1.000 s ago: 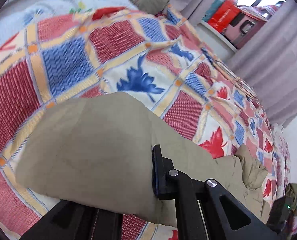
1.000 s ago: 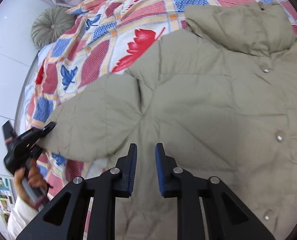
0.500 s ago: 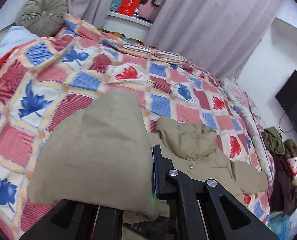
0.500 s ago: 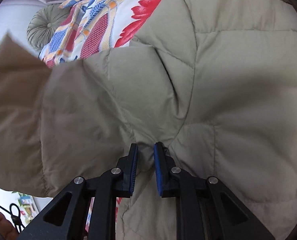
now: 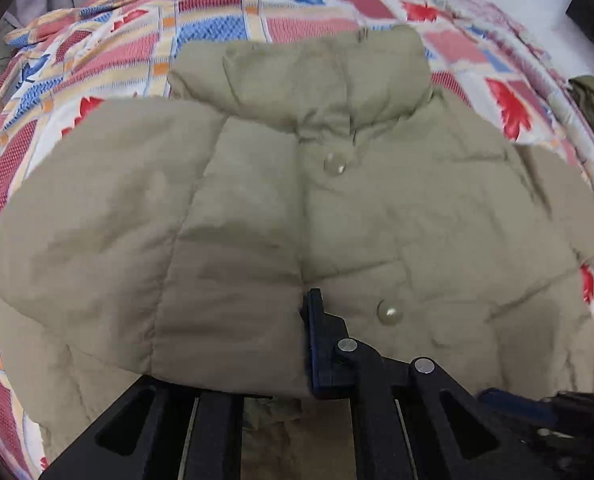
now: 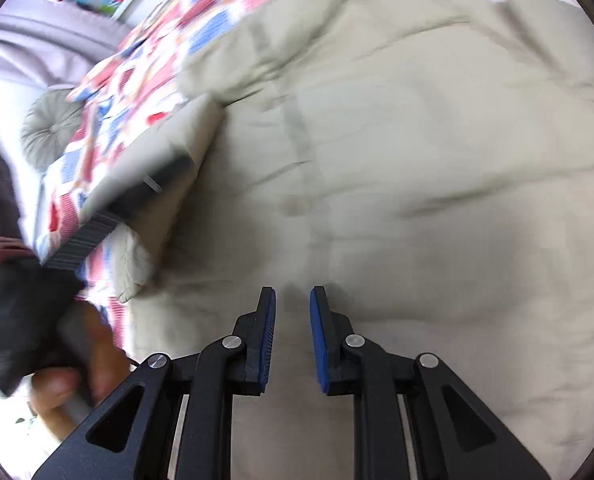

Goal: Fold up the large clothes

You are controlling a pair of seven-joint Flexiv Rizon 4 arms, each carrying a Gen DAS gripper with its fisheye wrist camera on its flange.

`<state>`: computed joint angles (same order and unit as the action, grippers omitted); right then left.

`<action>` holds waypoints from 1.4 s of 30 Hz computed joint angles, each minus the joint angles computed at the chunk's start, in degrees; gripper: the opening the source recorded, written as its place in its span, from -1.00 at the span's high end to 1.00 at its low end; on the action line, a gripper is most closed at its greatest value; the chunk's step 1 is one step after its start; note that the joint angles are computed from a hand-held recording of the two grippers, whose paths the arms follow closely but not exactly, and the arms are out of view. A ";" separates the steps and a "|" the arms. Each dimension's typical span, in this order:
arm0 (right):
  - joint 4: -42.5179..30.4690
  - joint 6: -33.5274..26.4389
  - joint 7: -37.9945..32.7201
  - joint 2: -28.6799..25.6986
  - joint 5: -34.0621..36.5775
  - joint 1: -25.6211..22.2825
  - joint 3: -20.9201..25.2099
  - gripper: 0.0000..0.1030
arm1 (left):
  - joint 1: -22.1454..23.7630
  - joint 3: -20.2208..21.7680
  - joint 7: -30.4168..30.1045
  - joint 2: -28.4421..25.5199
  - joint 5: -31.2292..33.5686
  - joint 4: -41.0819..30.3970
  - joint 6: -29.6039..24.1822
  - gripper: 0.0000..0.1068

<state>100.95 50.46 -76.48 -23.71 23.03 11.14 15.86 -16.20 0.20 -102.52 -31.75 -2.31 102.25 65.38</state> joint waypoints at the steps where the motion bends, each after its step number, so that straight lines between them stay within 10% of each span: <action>1: 0.00 -0.93 0.19 0.20 -0.28 -0.29 -0.29 0.61 | -1.11 1.07 -0.93 0.03 1.52 0.57 1.61 0.80; 7: -0.75 -3.27 -0.90 -0.57 0.46 -1.54 -0.64 0.61 | -0.46 0.22 0.36 3.14 1.91 3.44 0.72 0.78; 10: -0.66 -3.80 -0.81 -0.23 0.25 -1.66 -0.92 0.61 | -0.21 0.95 -0.58 5.67 1.98 5.66 1.71 -0.88; 19: 2.14 -1.68 -4.31 3.87 -4.75 -0.16 -1.79 0.06 | 2.13 5.26 -6.18 15.21 5.99 14.47 7.06 -0.92; 23: 2.39 2.70 -6.58 4.23 -10.93 3.32 -1.89 -0.59 | 5.67 8.96 -14.25 16.55 7.80 16.24 4.25 -0.91; 27: 3.70 8.51 -6.65 3.05 -23.88 9.89 -3.66 -0.60 | 11.03 7.97 -16.30 14.62 4.90 18.05 4.85 -0.91; 35: 3.49 14.16 5.61 -4.51 -52.99 21.25 -12.86 -0.59 | 7.80 11.50 -22.85 9.38 15.16 13.09 0.90 -0.91; 42: 5.82 19.15 20.66 -3.79 -58.08 17.95 -17.16 -0.60 | 8.16 11.10 -24.05 9.52 16.91 12.42 -0.28 -0.91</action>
<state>106.76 69.60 -55.82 -27.50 -35.05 29.08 -1.30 -8.04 11.30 -126.57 -22.24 14.60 114.67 65.10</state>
